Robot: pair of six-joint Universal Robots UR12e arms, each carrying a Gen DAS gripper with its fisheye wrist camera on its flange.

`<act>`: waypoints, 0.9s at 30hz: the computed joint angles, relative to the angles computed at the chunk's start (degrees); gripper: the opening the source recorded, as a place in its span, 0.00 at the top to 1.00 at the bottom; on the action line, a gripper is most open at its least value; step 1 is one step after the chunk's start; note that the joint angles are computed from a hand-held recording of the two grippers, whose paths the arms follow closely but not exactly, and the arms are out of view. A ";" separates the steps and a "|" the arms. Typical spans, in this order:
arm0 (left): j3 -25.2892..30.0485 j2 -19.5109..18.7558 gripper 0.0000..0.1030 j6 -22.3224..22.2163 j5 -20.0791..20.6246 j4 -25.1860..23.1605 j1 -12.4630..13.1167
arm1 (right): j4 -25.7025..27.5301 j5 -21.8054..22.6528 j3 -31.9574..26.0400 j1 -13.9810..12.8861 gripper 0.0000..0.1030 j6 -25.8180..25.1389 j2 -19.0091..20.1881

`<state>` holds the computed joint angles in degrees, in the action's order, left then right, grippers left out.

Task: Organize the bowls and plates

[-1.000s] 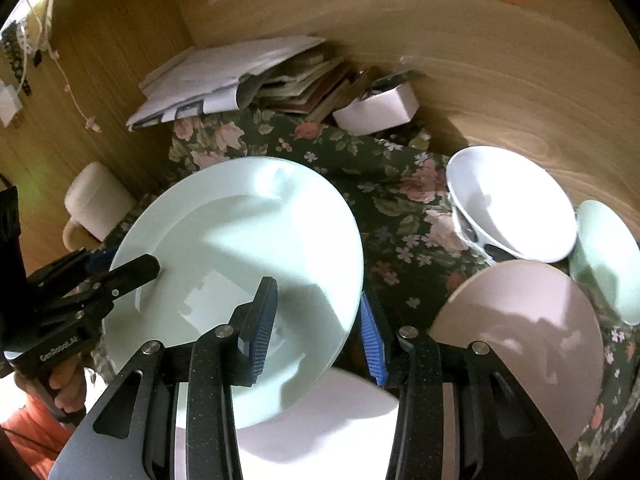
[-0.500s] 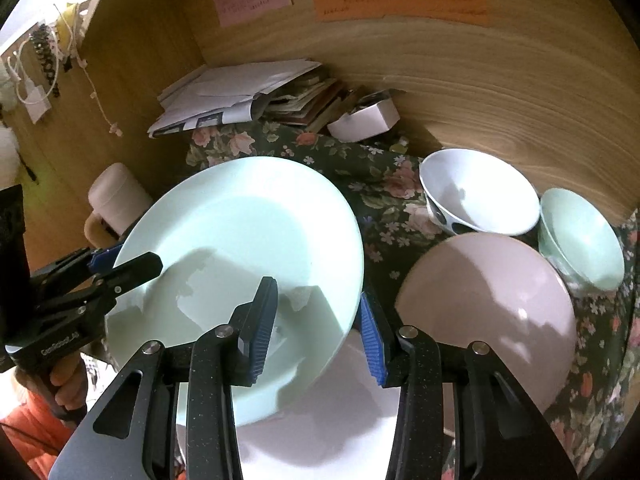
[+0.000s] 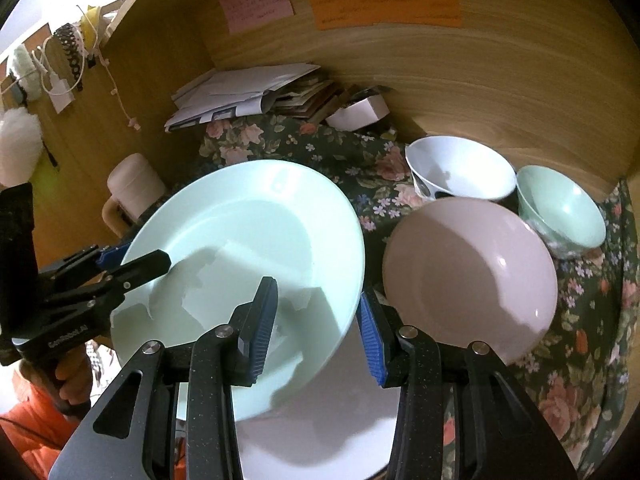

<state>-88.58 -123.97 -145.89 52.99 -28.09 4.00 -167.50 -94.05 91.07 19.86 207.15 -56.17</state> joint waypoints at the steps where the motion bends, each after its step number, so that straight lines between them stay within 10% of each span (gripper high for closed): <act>1: -0.26 0.15 0.60 0.20 0.11 -0.22 0.00 | -0.24 0.06 0.31 0.03 0.64 0.25 -0.11; 27: -3.33 0.97 0.60 4.36 1.99 -5.23 -0.62 | -5.13 1.07 7.10 0.29 0.64 9.56 -0.76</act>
<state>-91.91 -123.00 -141.52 54.98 -33.32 3.38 -172.62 -92.98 98.17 20.15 216.71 -56.93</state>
